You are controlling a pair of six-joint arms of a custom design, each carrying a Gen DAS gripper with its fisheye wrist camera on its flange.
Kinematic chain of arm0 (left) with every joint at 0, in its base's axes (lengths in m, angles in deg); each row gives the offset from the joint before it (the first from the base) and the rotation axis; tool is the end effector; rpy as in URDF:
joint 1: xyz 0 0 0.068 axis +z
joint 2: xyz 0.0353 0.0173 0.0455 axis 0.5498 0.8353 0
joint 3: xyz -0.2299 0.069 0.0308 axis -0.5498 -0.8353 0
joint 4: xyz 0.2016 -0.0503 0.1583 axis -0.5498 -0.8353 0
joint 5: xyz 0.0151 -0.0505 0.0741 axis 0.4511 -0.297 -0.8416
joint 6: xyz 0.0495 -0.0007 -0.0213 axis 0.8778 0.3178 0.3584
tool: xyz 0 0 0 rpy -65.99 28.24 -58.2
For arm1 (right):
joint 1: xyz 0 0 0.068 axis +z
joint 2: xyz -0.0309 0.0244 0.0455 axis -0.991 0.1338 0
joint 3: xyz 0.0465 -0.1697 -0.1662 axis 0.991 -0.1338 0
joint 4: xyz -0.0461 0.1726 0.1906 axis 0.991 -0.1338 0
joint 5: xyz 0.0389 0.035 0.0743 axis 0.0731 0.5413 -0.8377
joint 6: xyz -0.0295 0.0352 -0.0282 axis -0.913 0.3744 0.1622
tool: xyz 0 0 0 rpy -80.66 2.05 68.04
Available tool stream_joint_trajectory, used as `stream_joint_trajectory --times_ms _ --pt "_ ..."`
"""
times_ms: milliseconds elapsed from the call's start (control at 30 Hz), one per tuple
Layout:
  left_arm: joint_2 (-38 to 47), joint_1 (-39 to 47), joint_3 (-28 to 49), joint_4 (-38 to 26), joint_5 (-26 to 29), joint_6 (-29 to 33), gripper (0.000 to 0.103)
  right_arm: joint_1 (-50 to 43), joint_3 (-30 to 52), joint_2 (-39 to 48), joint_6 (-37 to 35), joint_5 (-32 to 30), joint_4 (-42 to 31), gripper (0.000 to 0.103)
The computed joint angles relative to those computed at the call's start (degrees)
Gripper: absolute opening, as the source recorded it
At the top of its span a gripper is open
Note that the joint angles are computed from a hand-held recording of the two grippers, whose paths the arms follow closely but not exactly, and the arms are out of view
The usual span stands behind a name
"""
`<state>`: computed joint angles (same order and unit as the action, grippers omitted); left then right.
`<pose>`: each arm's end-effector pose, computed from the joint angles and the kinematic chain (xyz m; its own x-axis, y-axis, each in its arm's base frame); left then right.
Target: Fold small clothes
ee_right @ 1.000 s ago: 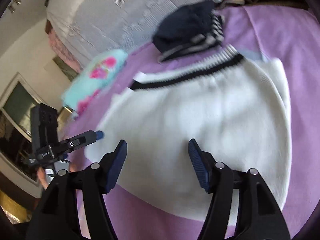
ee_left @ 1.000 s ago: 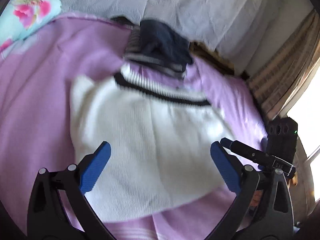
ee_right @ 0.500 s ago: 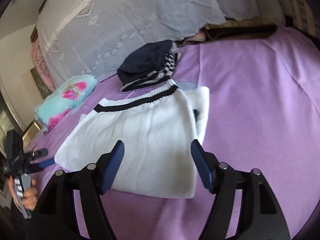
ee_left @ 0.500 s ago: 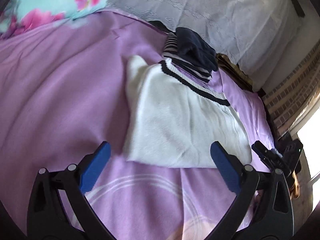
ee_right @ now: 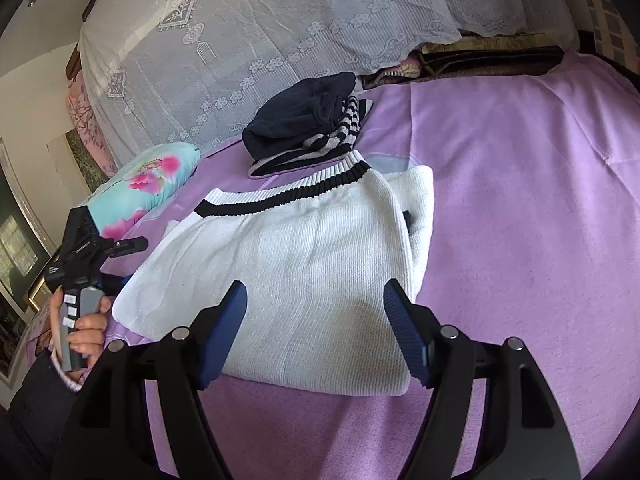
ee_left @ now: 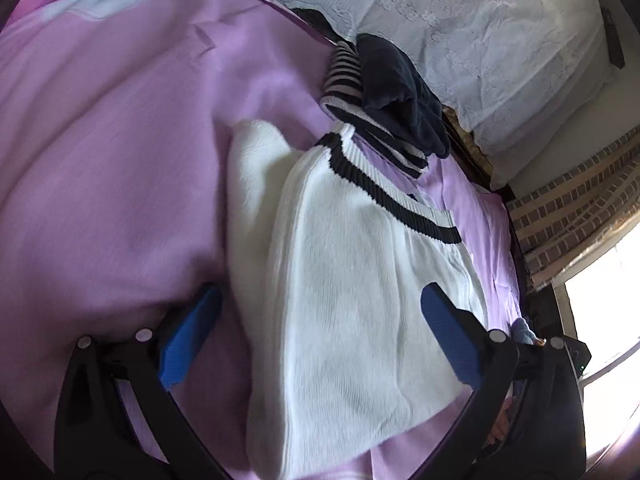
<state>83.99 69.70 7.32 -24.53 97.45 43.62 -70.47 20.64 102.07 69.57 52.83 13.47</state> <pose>0.2265 0.1334 0.1006 -0.7666 -0.4268 -0.4797 -0.0369 0.7752 -0.6307 0.1859 0.0514 0.1106 -0.6530 0.0882 -0.7522 -0.3221 0.8665 0.3813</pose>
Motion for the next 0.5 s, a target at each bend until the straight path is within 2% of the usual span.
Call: stream_joint_trajectory --times_ms 100,200,267,333,433,500 --pt "2.8 -2.6 2.6 1.3 -0.5 0.3 0.101 1.2 -0.3 -1.0 1.9 0.9 1.2 0.071" --pt "4.0 -3.5 3.7 1.7 -0.2 1.0 0.100 6.9 2.7 -0.6 2.5 6.8 0.1 0.070" --pt "4.1 -2.8 3.8 1.5 0.9 1.1 0.092 13.8 7.0 3.2 1.1 14.8 -0.6 0.064" --pt "4.7 -2.1 4.3 1.3 0.6 0.7 0.073 19.6 12.3 9.5 -0.4 21.1 -0.7 0.061" --pt "4.9 -1.6 4.1 1.8 -0.3 0.0 0.060 25.5 20.7 21.1 -1.7 26.8 0.2 0.057" --pt "4.5 -1.6 3.6 2.2 -0.7 0.0 0.058 28.6 26.0 29.1 -2.8 32.3 -0.8 0.057"
